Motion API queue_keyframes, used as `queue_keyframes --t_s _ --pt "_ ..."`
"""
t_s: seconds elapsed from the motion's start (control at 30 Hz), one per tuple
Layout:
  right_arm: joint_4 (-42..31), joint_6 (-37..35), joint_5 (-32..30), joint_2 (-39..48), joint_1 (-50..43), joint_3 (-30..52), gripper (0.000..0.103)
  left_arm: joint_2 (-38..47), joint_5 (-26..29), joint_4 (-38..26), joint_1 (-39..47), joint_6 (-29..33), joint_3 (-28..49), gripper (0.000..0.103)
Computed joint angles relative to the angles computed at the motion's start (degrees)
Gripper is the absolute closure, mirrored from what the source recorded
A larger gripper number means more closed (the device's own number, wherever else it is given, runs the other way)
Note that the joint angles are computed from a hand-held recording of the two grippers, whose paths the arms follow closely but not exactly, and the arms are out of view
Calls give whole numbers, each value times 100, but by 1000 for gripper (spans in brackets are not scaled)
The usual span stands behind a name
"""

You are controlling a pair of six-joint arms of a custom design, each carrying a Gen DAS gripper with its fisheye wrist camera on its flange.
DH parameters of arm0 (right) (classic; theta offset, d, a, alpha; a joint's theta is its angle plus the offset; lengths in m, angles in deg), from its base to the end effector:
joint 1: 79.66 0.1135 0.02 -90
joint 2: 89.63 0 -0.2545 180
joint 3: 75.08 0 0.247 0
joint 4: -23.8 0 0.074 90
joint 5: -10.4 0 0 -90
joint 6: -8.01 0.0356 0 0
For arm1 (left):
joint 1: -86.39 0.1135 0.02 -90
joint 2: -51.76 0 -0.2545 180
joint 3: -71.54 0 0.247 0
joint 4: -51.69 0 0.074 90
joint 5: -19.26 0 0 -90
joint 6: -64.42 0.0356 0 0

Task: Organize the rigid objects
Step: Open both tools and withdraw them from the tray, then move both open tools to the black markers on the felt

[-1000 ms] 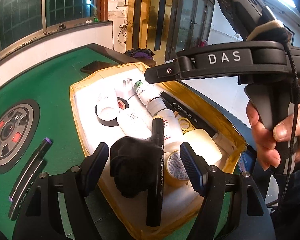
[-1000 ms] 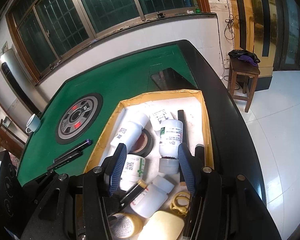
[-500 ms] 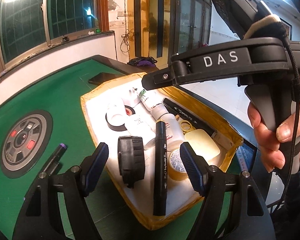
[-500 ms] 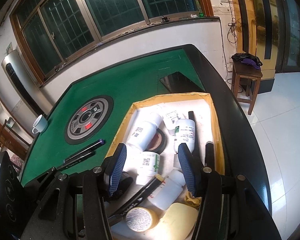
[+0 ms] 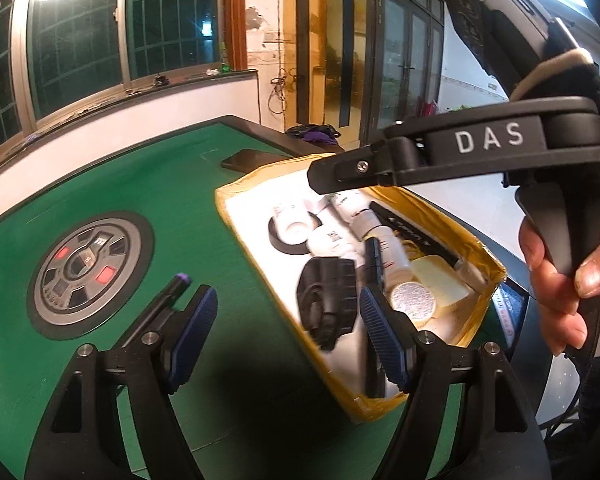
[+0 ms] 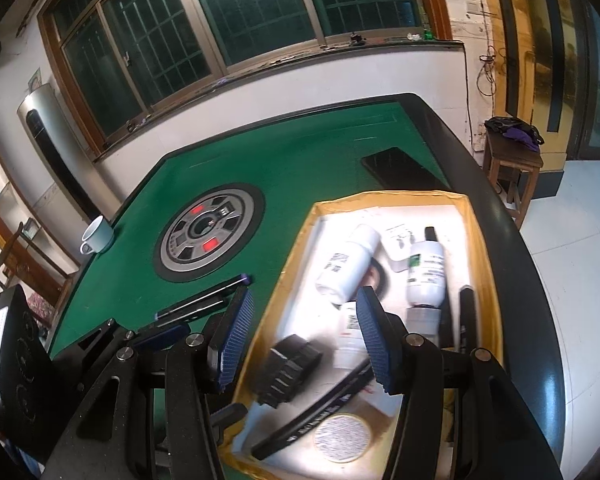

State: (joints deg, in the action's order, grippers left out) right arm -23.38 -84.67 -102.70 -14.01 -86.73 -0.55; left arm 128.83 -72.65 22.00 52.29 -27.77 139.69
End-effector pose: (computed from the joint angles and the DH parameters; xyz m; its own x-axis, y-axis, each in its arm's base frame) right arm 0.2744 -0.0200 0.2757 -0.7330 0.0476 -0.6786 -0.1804 0.9482 0.2614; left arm 0.2430 -0.1631 0.2549 -0.5369 0.3174 -0.7816 0.5186 0.8550 -0.0091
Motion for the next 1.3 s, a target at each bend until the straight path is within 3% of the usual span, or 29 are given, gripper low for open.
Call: queue_keyframes --t_s 0.1,0.27,0.37,0.5,0.9,0.97,1.2,1.23,1.3 --pt "17 94 136 -32 233 -4 54 -110 111 29 270 133 -102 30" --pt "110 223 245 -223 529 -131 54 -34 749 -258 1384 871 0 30" --pt "216 285 99 -311 675 -257 50 432 1410 -580 2385 1184 422 30" --pt "370 300 34 -326 841 -398 49 1072 1930 -875 3007 1304 999 33" --pt "473 296 -283 -289 614 -592 49 2118 1410 -1252 2431 2345 1652 35" --pt "471 294 -328 -260 584 -594 49 2259 1215 -1251 2351 2360 1742 35" --pt "483 328 -349 -256 683 -649 49 2790 1392 -1378 2469 1997 2171 35" --pt "489 355 -334 -242 730 -651 49 2697 1185 -1080 2499 1868 1964 35" --pt "496 399 -315 -224 839 -669 49 2621 1271 -1022 2681 1665 1869 41"
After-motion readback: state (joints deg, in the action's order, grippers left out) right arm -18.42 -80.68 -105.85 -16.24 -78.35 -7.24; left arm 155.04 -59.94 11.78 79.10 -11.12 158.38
